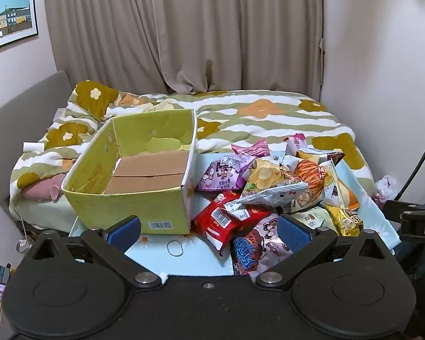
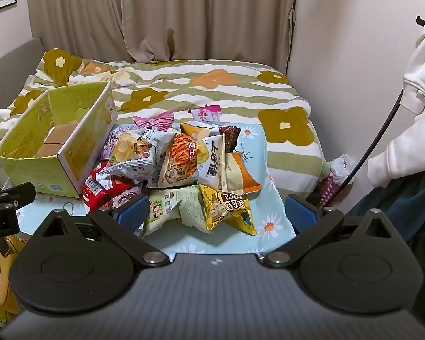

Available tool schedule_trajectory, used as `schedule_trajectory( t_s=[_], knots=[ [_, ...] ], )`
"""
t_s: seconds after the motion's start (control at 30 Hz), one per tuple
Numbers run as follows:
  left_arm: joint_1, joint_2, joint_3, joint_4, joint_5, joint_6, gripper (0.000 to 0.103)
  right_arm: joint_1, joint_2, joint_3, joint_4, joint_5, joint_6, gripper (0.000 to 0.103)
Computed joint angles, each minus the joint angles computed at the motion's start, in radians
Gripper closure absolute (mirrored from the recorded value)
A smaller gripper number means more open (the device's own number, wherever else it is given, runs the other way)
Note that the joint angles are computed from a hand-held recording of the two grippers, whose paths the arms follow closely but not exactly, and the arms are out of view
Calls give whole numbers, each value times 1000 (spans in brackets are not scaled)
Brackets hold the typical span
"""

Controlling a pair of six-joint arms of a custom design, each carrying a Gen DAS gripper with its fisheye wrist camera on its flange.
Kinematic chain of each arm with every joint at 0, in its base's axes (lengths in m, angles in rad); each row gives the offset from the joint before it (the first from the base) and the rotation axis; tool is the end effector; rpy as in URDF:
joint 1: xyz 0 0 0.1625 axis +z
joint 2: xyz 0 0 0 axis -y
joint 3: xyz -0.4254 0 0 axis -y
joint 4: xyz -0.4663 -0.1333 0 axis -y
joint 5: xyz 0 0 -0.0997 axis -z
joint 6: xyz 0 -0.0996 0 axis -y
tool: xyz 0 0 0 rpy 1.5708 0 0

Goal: Organize snacks

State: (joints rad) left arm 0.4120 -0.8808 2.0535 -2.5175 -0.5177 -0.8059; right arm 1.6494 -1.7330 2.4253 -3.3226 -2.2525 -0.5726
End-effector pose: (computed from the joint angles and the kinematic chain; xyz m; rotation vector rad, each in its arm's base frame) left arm -0.4046 -0.4168 -0.0096 0.5330 2.1563 -0.9320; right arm 0.1022 -0.3997 0.3338 0.2537 -2.0898 0.9916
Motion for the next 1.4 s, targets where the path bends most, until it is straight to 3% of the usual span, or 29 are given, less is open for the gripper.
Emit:
schedule_trajectory(
  t_s=[0.1,0.3,1.4],
  knots=[
    [-5,-1,24,-59,34,30,0,1,4,-4,4,-2,-1,0],
    [-6,1,22,-5,72,-1,0,4,14,-10,2,0,-12,0],
    [-3,5,14,-40,33,53,0,-6,21,-4,-4,8,4,0]
  ],
)
